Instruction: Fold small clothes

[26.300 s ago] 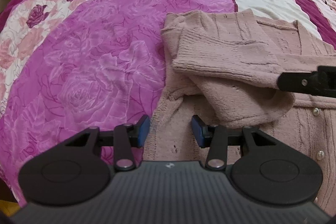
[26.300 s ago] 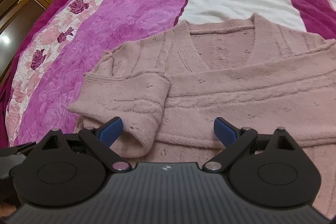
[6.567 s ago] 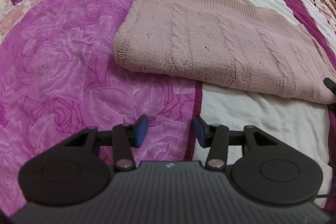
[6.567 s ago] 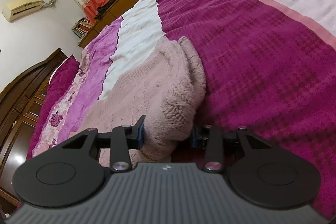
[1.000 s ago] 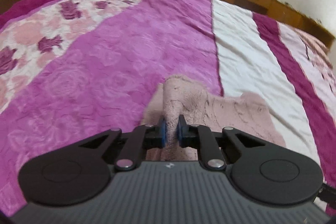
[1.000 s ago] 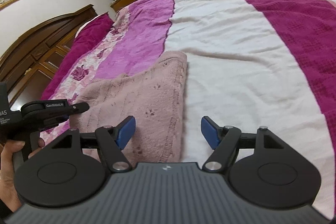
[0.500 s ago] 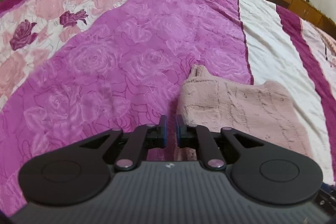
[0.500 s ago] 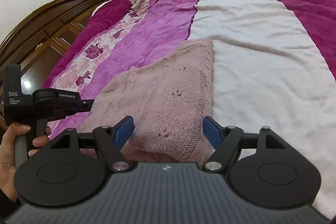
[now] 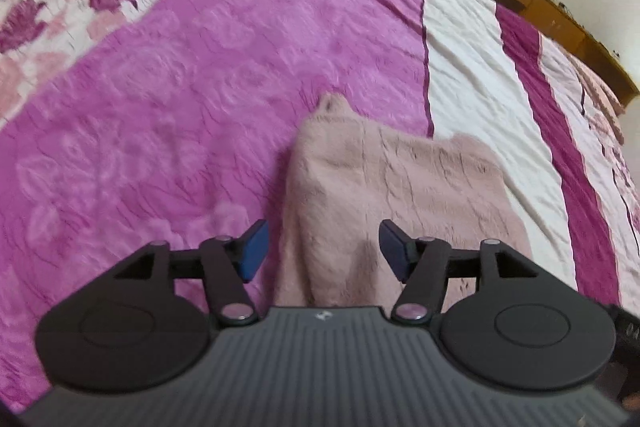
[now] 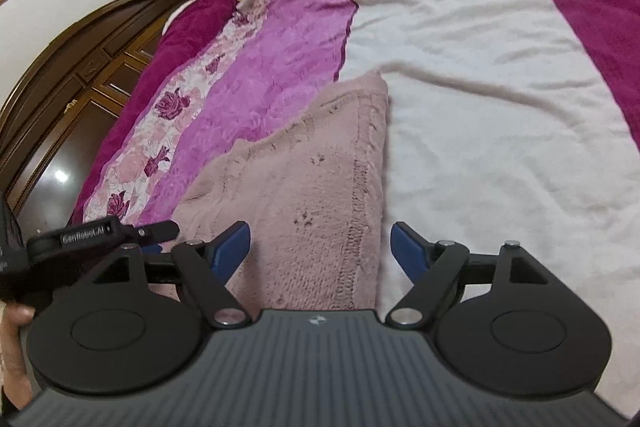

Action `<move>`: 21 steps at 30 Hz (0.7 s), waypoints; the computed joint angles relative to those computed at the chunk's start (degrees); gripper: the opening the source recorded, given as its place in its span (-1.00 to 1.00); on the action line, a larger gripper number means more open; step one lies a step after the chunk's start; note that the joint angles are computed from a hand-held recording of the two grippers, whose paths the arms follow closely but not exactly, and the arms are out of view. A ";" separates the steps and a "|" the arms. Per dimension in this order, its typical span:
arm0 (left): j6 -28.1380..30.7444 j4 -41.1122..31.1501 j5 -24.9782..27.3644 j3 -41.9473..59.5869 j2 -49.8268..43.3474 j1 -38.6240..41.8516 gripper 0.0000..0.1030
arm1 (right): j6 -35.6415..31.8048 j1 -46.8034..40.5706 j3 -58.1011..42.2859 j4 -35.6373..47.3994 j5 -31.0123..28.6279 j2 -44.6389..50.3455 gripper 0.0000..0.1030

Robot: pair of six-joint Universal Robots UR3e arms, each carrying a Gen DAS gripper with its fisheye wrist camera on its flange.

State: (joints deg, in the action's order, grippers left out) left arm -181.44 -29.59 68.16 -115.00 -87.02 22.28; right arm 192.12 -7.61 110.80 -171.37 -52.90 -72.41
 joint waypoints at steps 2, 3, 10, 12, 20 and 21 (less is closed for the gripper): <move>-0.29 -0.06 1.60 0.24 -1.22 -1.04 0.20 | -0.76 -0.02 -1.47 1.64 0.65 1.31 0.65; -0.33 -0.05 2.01 0.15 -1.61 -1.24 0.21 | -1.17 -0.04 -2.32 2.39 1.23 2.17 0.68; 0.25 -2.62 -1.21 0.95 -4.65 0.32 0.38 | -0.95 -0.03 -9.89 8.65 7.18 10.18 0.70; 0.53 -6.13 -7.91 1.25 -5.26 3.27 0.38 | 0.21 0.29 -11.53 8.87 8.22 12.36 0.70; 3.20 -5.74 -17.43 -3.55 -3.08 7.50 -0.22 | 1.60 1.12 -11.89 5.70 8.30 12.20 0.12; 3.62 -6.60 -18.16 -3.85 -2.15 7.94 -0.24 | 0.84 1.17 -11.80 5.93 8.32 11.33 0.09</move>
State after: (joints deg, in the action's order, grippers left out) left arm -177.83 -36.19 50.00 -118.86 -89.17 30.21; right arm 192.95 -6.44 99.00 -165.44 -44.58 -61.08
